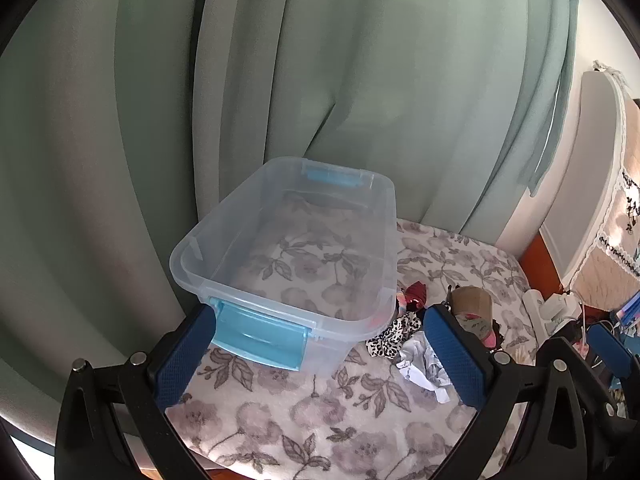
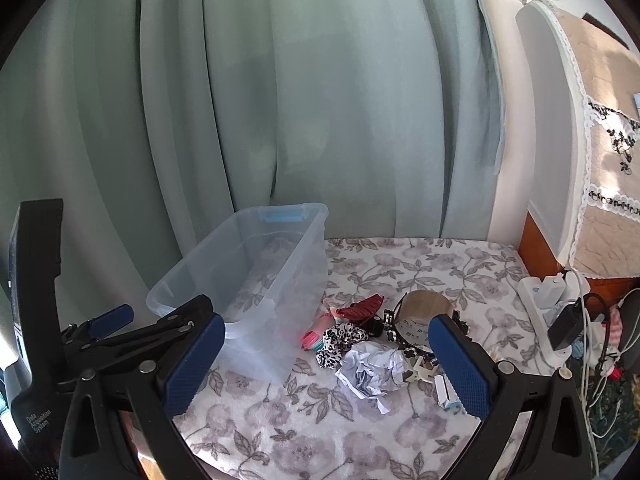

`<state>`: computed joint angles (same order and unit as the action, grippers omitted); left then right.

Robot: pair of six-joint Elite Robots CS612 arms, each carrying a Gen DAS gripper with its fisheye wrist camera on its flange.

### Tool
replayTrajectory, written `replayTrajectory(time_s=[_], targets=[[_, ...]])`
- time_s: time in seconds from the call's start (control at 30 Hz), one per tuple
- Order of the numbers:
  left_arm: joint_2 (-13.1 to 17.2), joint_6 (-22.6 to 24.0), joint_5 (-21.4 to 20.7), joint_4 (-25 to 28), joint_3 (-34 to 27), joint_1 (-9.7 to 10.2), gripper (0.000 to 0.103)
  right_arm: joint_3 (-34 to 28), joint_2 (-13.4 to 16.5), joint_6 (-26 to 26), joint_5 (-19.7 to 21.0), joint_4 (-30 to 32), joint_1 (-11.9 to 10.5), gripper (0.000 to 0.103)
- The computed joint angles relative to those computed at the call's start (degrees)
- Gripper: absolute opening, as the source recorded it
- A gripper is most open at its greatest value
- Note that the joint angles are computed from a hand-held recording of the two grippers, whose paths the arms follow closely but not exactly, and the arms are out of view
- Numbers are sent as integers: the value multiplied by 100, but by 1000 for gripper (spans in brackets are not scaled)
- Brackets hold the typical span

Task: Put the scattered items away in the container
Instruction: 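Move both grippers down toward the pile of scattered items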

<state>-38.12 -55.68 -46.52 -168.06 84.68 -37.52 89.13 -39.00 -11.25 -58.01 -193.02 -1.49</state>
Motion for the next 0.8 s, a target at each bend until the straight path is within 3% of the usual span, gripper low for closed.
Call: replayTrajectory(time_s=[0.27, 0.43, 0.53, 0.67, 0.8], targets=[[84, 213, 134, 149, -194, -106, 103, 25, 28, 52, 188, -12, -155, 103], [309, 685, 205, 67, -518, -177, 103, 8, 82, 149, 295, 177, -301, 103], [456, 924, -77, 130, -761, -176, 103, -31, 156, 127, 390, 285, -416, 103], [709, 1483, -973, -307, -1056, -129, 103, -172, 277, 406, 105, 523, -548, 103], [930, 1504, -1466, -68, -1400, -105, 103, -335, 418, 653, 26, 793, -669, 103]])
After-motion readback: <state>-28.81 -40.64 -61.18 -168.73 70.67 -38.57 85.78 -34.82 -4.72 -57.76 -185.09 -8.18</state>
